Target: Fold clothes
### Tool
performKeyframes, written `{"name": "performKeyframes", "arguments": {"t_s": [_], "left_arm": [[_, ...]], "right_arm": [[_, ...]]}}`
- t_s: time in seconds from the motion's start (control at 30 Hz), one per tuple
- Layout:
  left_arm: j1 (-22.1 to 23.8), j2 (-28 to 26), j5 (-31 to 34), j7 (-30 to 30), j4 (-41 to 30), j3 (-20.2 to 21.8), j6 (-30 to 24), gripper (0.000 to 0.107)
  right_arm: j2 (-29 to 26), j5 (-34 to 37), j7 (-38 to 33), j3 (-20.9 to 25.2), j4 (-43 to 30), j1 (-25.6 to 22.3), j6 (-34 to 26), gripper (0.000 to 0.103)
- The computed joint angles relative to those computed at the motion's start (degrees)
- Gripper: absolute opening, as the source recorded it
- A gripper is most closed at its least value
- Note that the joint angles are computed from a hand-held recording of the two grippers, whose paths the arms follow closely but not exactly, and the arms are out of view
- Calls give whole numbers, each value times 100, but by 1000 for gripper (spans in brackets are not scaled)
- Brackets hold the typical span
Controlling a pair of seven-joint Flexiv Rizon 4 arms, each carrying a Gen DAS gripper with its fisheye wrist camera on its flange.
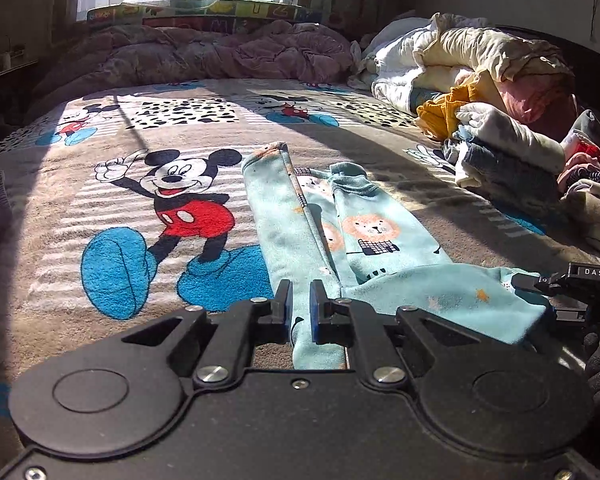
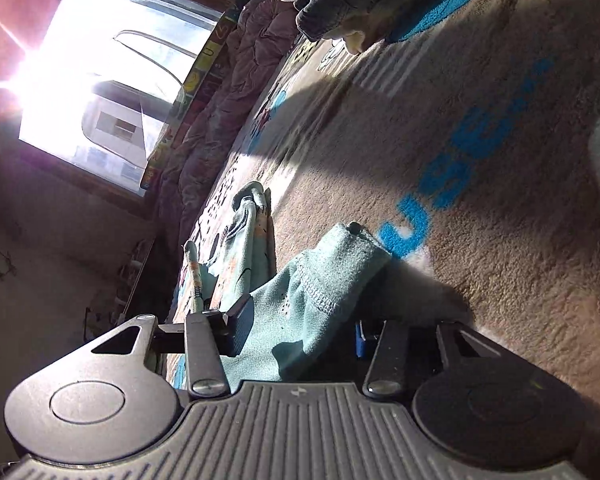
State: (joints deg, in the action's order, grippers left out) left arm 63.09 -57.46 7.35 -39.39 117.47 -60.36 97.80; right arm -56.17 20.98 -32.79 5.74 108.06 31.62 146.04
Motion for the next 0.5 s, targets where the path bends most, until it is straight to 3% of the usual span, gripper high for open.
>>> {"name": "performKeyframes", "arguments": {"t_s": [0.07,0.2,0.33,0.5], "left_arm": [[-415,-15,-118,68,-480,187,-117,6],[-1286,-147,-477,252,-1412,578,-278,6],[-2243,-349,-975,513,-2503,1049,-628,6],[-3358,-597,-1729,558,-3861,1941,-1291,6]], "right_arm": [[-88,-59,18,20,45,-49,185,30],[-191,-309,-108,-16,126,-109,425,27],[-323,-547,-275,-5,192,-171,700,17],[-531,-846,-154,119,117,-357,1098,17]]}}
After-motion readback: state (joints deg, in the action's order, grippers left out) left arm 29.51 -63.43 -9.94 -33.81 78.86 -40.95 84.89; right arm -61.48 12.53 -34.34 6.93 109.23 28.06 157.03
